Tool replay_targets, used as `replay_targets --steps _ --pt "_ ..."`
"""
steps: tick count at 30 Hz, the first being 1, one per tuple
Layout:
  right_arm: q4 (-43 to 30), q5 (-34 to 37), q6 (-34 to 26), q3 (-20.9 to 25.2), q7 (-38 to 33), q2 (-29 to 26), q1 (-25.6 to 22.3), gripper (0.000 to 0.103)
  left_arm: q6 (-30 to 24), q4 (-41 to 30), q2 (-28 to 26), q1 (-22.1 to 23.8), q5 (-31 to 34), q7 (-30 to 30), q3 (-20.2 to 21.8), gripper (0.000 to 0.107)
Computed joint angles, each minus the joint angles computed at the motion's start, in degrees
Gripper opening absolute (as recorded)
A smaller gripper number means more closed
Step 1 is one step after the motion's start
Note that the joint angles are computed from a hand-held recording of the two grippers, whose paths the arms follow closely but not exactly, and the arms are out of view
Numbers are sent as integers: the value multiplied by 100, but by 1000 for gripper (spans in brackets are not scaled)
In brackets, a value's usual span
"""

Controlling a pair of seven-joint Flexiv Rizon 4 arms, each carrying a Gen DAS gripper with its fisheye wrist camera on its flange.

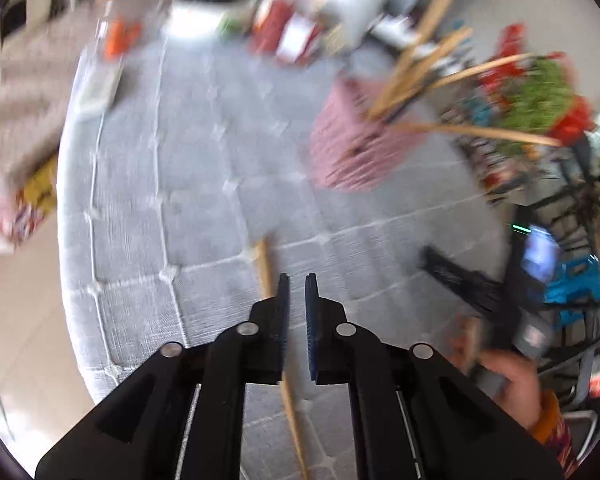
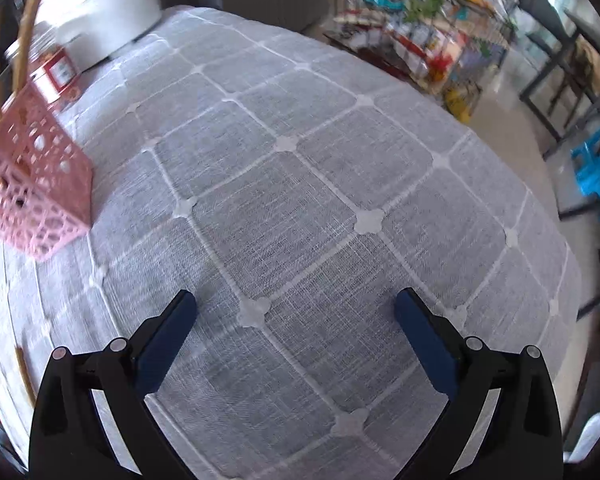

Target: Organize utensils

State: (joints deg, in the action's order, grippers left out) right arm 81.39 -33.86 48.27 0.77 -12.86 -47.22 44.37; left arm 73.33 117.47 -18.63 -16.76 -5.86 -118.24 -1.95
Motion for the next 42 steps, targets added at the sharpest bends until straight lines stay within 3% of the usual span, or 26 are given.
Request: replay_targets --steps 2,3,4,7,9,13,16,20,23,34,42 --pt "90 -124 129 -69 22 22 34 97 -373 -219 -275 209 -377 205 -214 16" --pt "74 -79 112 -41 33 22 17 97 -470 -313 -386 211 -502 200 -221 25" --pt "28 1 51 -1 50 16 -3 97 -736 -574 -544 76 -317 -75 -42 27" --pt "-172 123 -222 -23 264 -51 50 97 -1394 -1188 -818 -277 315 -685 373 27" --pt "-148 -26 -202 -177 559 -72 160 98 -1689 -1406 -953 -291 472 -752 354 27" --pt "48 -1057 -100 -707 992 -113 547 97 -2162 -1830 -1174 -628 1328 -1163 643 21" --pt "64 -1221 -54 -602 1056 -116 431 97 -1978 -1799 -1224 -662 1635 -1363 664 14" --pt "529 -1354 946 -621 1598 42 192 98 -1695 -1691 -1249 -665 1876 -1429 682 12" --pt "243 -1232 397 -518 1308 -62 259 98 -1617 -1684 -1293 -731 2024 -1525 723 11" --pt "336 -1256 579 -515 1410 -40 214 98 -1258 -1471 -1238 -554 1969 -1265 644 11" --pt "341 -1257 575 -514 1410 -37 222 98 -1612 -1702 -1268 -732 2087 -1346 742 10"
